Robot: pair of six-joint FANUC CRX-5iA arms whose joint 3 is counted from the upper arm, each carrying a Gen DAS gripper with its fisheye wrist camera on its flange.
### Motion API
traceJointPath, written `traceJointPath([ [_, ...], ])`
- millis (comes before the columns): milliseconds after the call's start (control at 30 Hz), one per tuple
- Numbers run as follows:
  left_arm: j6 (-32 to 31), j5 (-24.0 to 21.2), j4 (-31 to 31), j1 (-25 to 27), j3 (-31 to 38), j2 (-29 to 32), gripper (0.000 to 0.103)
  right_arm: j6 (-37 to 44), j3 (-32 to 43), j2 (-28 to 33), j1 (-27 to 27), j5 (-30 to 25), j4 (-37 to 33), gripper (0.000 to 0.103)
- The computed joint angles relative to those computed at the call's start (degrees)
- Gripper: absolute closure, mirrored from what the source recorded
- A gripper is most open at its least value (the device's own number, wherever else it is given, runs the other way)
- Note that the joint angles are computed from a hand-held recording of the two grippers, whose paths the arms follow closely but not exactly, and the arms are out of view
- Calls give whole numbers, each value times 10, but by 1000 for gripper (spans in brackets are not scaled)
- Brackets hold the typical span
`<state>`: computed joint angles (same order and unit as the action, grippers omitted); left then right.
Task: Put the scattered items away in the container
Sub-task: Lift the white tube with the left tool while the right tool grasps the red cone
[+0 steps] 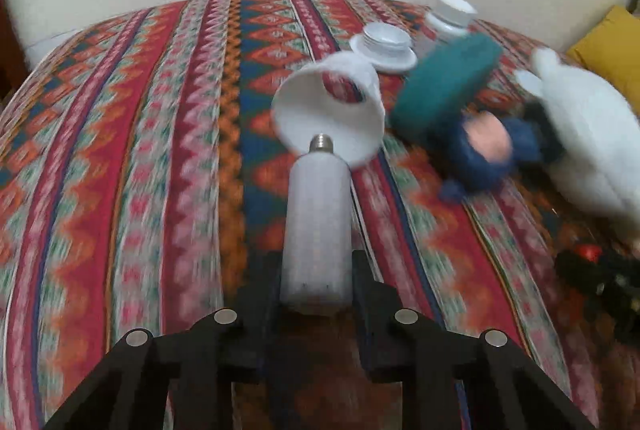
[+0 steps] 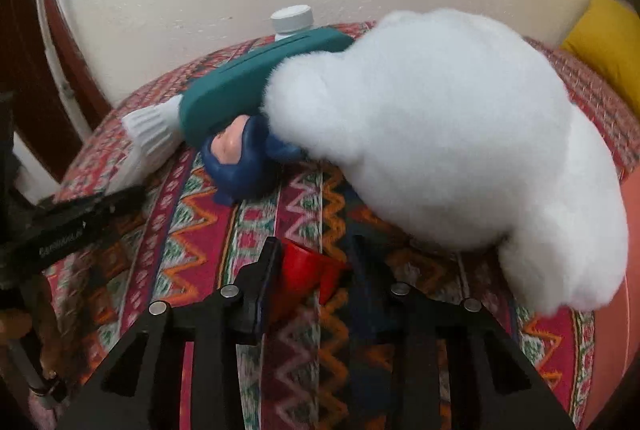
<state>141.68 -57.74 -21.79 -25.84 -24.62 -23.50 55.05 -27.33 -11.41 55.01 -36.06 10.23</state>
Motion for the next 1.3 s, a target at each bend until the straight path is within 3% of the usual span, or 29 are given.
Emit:
traceJointPath([
  [233, 233, -127, -99, -226, 26, -29, 77, 116, -1, -115, -20, -98, -129, 66],
  [333, 328, -168, -129, -322, 39, -17, 77, 109, -29, -200, 11, -137, -121, 66],
  [433, 398, -181, -137, -393, 46, 8, 77, 80, -61, -275, 66, -163, -90, 66],
  [567, 418, -147, -115, -410, 33, 34, 76, -13, -122, -366, 188, -207, -14, 66],
  [633, 416, -162, -132, -425, 46, 55, 71, -55, -145, -396, 245, -231, 14, 66],
  [700, 404, -148, -135, -421, 46, 55, 48, -83, -162, -410, 282, -244, 34, 66],
  [800, 384, -158, -149, -421, 64, 81, 26, -82, -167, -413, 286, -256, 33, 66],
  [900, 346, -203, -168, -424, 106, 136, 20, -48, -157, -395, 244, -247, -2, 66],
  [967, 329, -215, -182, -427, 116, 153, 22, -30, -152, -380, 220, -240, -21, 66],
  [1033, 334, -206, -182, -424, 109, 140, 50, -23, -151, -372, 209, -238, -27, 66],
  [1067, 337, -204, -179, -422, 106, 133, 75, -20, -150, -369, 205, -237, -30, 66],
  [1300, 410, -199, -204, -455, 89, 78, 77, -1, -143, -362, 178, -228, -47, 66],
])
